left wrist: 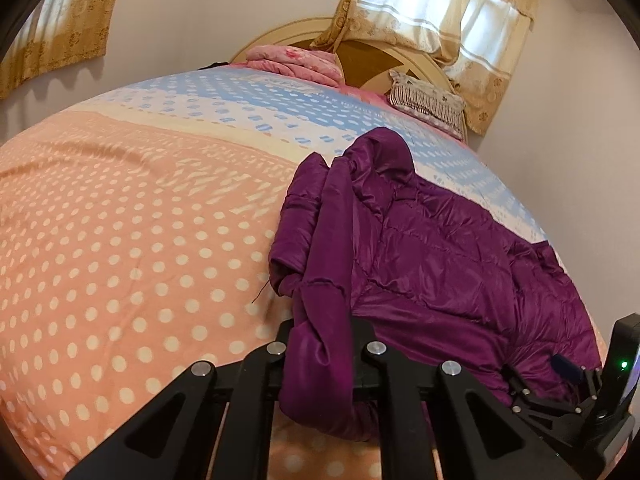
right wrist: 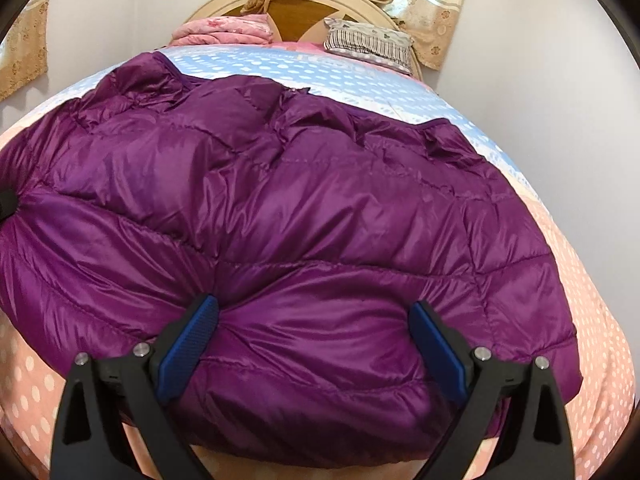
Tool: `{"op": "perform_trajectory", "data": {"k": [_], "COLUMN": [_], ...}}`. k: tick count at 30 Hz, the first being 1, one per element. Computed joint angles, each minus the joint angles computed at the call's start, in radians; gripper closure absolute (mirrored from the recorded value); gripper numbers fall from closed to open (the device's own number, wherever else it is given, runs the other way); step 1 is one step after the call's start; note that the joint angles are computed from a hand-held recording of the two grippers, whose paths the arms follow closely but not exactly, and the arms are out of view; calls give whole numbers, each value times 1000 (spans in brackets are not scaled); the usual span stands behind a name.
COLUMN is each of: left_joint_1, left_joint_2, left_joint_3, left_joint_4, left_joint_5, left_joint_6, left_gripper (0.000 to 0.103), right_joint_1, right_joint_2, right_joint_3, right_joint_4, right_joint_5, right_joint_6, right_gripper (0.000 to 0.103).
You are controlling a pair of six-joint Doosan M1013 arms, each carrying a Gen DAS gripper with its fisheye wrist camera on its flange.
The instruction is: Fold large clothes
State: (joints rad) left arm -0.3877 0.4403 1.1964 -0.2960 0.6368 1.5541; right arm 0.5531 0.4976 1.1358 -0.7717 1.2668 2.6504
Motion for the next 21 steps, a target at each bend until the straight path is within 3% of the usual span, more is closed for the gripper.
{"op": "perform_trajectory", "data": {"k": [7, 11, 14, 16, 18, 21], "left_joint_1": [41, 51, 47, 34, 8, -27], "left_joint_2": [-29, -52, -64, -69, -77, -74], "left_joint_3": [18, 21, 6, -3, -8, -27], "left_joint_4": [11, 88, 92, 95, 98, 60], "left_joint_5": [-23, -58, -72, -87, -114, -129], "left_joint_6": [-66, -78, -30, 6, 50, 136], "left_gripper": [95, 96, 96, 96, 96, 96], "right_joint_1": [33, 44, 29, 33, 35, 16], "right_joint_2": [48, 63, 16, -38, -102, -181], "right_joint_3": [-62, -92, -48, 12, 87, 177], "right_joint_4": [-35, -3, 75, 25, -56, -90], "right_joint_5": [2, -70, -169, -199, -190, -117], "right_joint_6": [-16, -56, -71, -19, 50, 129], "right_gripper": [6, 6, 8, 8, 7, 5]}}
